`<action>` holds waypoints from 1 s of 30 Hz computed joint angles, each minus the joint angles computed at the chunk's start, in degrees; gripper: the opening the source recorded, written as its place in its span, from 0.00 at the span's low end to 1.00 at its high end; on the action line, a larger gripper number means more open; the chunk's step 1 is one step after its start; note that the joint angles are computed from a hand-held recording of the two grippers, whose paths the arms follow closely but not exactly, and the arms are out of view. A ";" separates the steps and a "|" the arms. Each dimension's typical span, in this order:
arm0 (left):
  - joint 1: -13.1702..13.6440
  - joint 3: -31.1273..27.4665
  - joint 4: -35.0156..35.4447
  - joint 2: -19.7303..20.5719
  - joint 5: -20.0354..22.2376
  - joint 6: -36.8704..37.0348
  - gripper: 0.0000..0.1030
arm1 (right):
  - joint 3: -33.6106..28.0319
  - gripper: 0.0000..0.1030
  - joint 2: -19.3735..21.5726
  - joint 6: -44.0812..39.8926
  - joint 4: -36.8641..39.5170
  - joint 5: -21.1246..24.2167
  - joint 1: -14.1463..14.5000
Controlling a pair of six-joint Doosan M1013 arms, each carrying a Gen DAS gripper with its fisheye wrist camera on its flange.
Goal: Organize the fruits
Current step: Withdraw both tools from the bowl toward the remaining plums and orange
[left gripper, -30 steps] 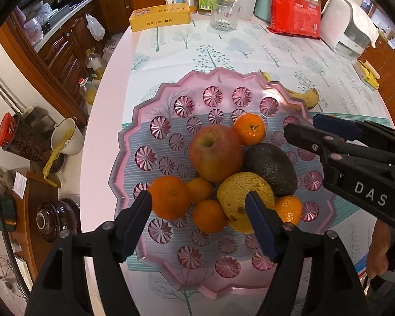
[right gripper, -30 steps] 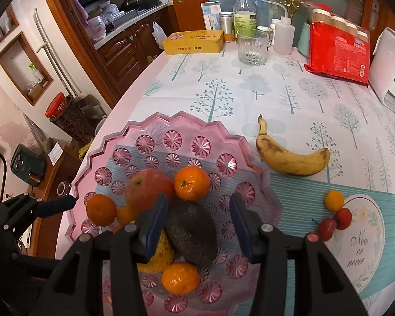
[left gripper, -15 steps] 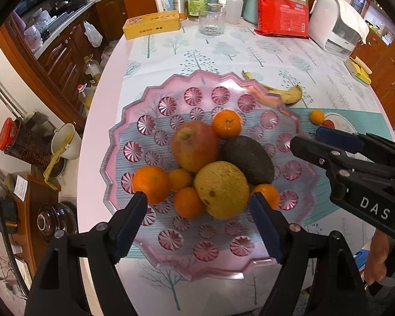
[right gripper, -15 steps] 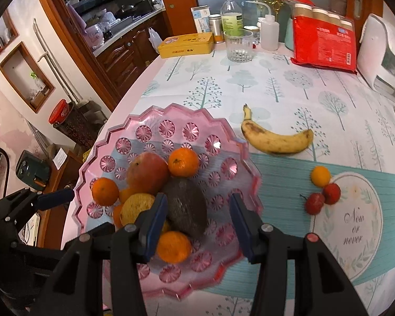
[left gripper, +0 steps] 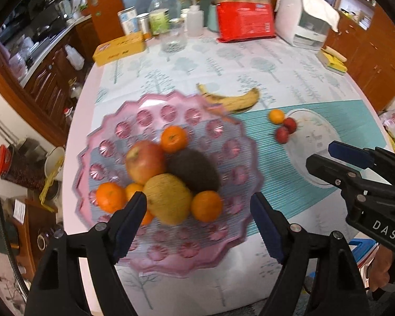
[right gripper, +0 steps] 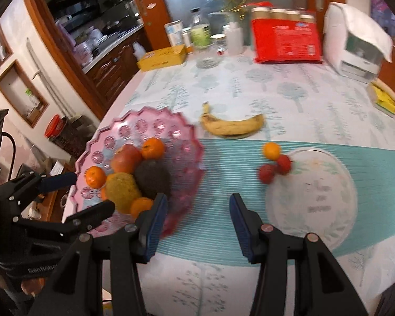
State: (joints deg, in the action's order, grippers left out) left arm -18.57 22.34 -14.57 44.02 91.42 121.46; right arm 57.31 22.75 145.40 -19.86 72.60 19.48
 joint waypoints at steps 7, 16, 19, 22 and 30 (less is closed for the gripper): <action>-2.27 5.86 -1.41 -3.71 -2.87 0.93 0.77 | 4.23 0.48 -4.20 1.18 -3.23 1.82 -0.64; -5.68 9.58 -1.23 -6.07 -4.89 -0.95 0.78 | 7.63 0.48 -8.29 -2.89 -5.20 3.10 -3.00; -6.85 10.14 -0.82 -6.27 -5.29 -2.71 0.78 | 8.24 0.48 -9.21 -6.54 -5.57 3.34 -4.17; -8.12 10.34 -0.11 -6.14 -5.58 -4.62 0.78 | 8.73 0.48 -9.79 -10.85 -6.13 3.32 -5.55; -10.91 12.15 1.95 -5.74 -9.69 -10.82 0.78 | 11.29 0.48 -9.69 -22.67 2.64 -2.27 -11.12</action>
